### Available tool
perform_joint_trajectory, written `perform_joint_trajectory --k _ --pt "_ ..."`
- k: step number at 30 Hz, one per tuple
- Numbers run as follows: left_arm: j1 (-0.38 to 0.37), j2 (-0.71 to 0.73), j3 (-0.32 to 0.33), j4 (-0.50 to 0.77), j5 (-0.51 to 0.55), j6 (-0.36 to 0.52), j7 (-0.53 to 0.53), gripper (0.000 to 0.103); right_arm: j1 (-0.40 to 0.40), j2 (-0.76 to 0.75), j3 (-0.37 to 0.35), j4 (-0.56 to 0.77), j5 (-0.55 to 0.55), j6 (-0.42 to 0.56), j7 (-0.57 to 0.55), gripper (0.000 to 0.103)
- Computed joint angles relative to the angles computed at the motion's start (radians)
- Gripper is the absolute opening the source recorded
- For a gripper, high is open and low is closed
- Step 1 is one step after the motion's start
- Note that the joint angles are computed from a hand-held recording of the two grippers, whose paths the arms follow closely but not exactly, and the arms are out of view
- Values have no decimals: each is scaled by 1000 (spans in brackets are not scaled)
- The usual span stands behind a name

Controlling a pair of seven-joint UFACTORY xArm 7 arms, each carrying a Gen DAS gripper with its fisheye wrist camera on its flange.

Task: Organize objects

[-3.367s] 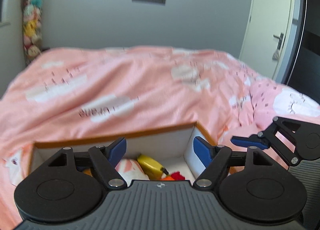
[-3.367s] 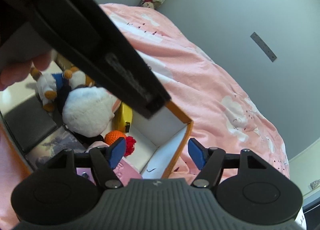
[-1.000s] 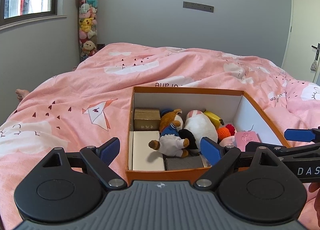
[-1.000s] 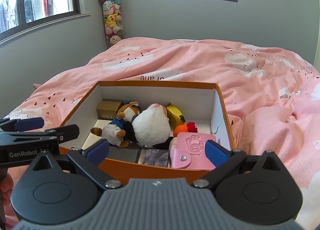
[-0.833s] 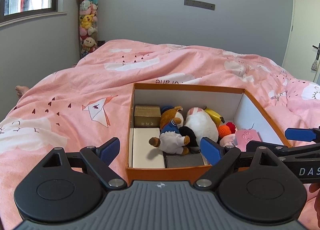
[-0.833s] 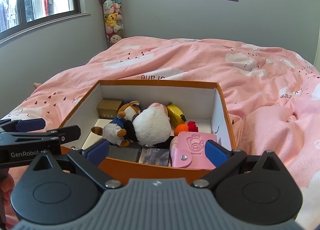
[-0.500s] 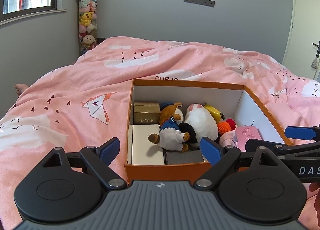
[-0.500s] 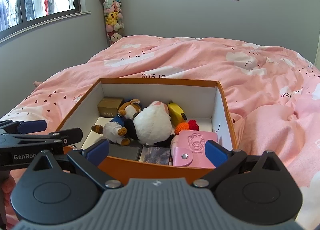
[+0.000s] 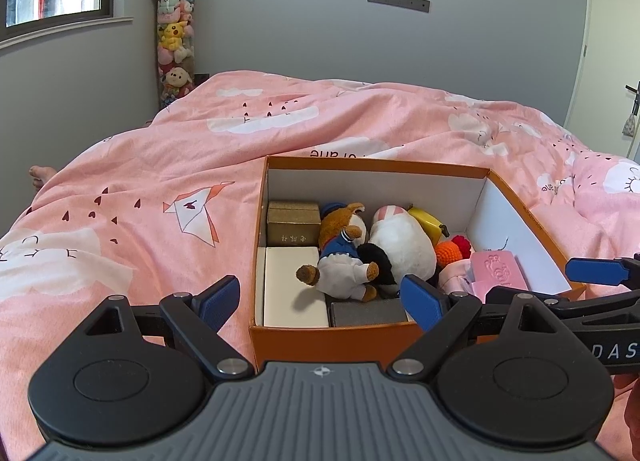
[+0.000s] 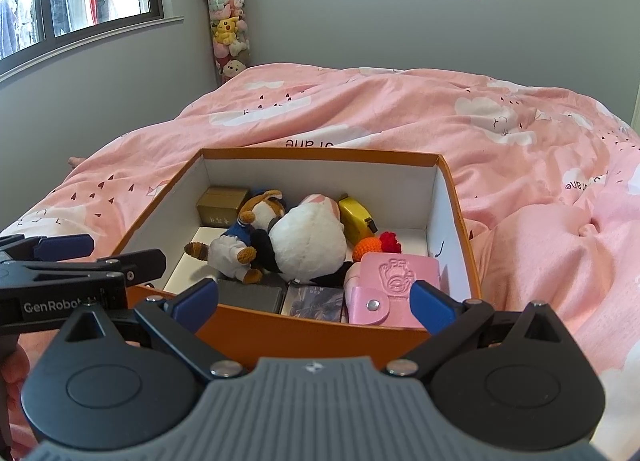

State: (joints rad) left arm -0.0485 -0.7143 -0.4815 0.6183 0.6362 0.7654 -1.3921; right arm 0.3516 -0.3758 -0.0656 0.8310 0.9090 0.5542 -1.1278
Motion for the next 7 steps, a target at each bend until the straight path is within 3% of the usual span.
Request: perform_joint_trajectory --k 7 --pt "-3 -2 0 -6 1 0 -5 103 -2 -1 2 -2 -6 4 7 102"
